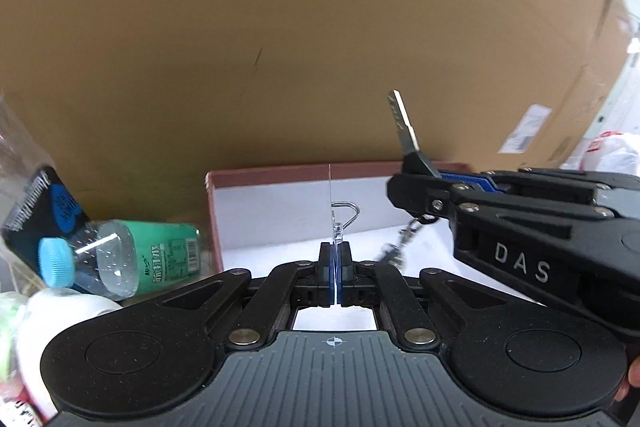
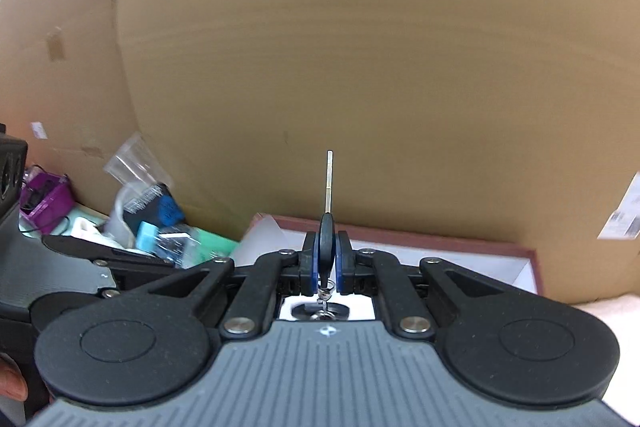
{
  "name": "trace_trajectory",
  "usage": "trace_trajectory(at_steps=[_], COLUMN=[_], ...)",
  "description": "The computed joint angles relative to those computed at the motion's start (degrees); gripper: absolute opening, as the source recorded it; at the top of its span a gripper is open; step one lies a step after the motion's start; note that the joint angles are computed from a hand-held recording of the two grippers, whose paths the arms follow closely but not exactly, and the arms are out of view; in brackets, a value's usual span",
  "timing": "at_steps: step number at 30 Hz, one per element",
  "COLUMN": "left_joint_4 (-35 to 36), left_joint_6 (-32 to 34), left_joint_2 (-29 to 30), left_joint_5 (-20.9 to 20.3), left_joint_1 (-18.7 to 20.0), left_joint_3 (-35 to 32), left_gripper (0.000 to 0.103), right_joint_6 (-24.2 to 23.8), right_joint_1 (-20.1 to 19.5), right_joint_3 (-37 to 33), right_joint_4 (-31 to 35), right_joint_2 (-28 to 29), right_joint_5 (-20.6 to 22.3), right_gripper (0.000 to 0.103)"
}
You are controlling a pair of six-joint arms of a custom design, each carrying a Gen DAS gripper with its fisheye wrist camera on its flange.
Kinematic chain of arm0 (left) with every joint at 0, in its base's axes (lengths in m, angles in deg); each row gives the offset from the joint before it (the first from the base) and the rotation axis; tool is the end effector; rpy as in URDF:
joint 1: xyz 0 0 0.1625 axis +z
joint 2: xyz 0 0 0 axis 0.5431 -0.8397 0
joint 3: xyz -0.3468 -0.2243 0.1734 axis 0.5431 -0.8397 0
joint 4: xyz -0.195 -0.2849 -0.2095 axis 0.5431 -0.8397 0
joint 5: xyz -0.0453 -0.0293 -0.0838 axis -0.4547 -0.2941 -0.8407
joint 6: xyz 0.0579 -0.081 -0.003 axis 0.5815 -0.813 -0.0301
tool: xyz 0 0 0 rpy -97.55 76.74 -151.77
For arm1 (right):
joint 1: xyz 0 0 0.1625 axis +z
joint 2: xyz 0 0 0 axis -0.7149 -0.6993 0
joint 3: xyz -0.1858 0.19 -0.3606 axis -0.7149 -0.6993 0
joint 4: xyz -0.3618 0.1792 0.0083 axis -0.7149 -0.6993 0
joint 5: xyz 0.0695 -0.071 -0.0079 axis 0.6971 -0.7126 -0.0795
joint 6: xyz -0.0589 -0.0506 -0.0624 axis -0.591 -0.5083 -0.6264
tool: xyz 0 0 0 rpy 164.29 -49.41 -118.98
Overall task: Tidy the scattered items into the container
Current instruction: 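Lower the car key into the box and open the right gripper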
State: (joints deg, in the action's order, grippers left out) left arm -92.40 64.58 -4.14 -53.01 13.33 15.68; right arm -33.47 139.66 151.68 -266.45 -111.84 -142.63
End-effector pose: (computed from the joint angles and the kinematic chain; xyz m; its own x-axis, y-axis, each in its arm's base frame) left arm -0.4131 -0.7039 0.0604 -0.8148 0.3445 -0.4663 0.5539 0.7001 -0.4506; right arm 0.1566 -0.6623 0.3225 -0.7161 -0.3198 0.6204 -0.6735 0.5499 -0.4940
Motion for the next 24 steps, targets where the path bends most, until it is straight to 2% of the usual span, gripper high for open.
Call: trace_trajectory(at_steps=[8,18,20,23,24], left_joint_4=[6.3,7.6,7.5,6.5,6.1], left_joint_6=[-0.7,2.1,2.7,4.0,4.3], left_joint_2=[4.2,6.5,6.7,7.0,7.0], left_joint_5=[-0.5,-0.4,-0.2,0.7,0.7], left_joint_1=[2.5,3.3,3.3,3.1,3.1], left_joint_3=[-7.1,-10.5,-10.6,-10.2,-10.0], left_gripper=[0.000,0.000,0.008,0.010,0.016], right_joint_6=[1.5,4.5,4.8,5.0,5.2], right_joint_1=[-1.7,-3.3,-3.6,-3.8,-3.9], right_joint_3=[-5.4,-9.5,-9.8,-10.1,-10.2], right_joint_4=[3.3,8.5,8.8,9.0,9.3], right_joint_2=[5.2,7.8,8.1,8.6,8.6], right_joint_5=[-3.5,-5.9,-6.4,-7.9,-8.0], right_gripper=[0.009,0.010,0.010,0.010,0.010])
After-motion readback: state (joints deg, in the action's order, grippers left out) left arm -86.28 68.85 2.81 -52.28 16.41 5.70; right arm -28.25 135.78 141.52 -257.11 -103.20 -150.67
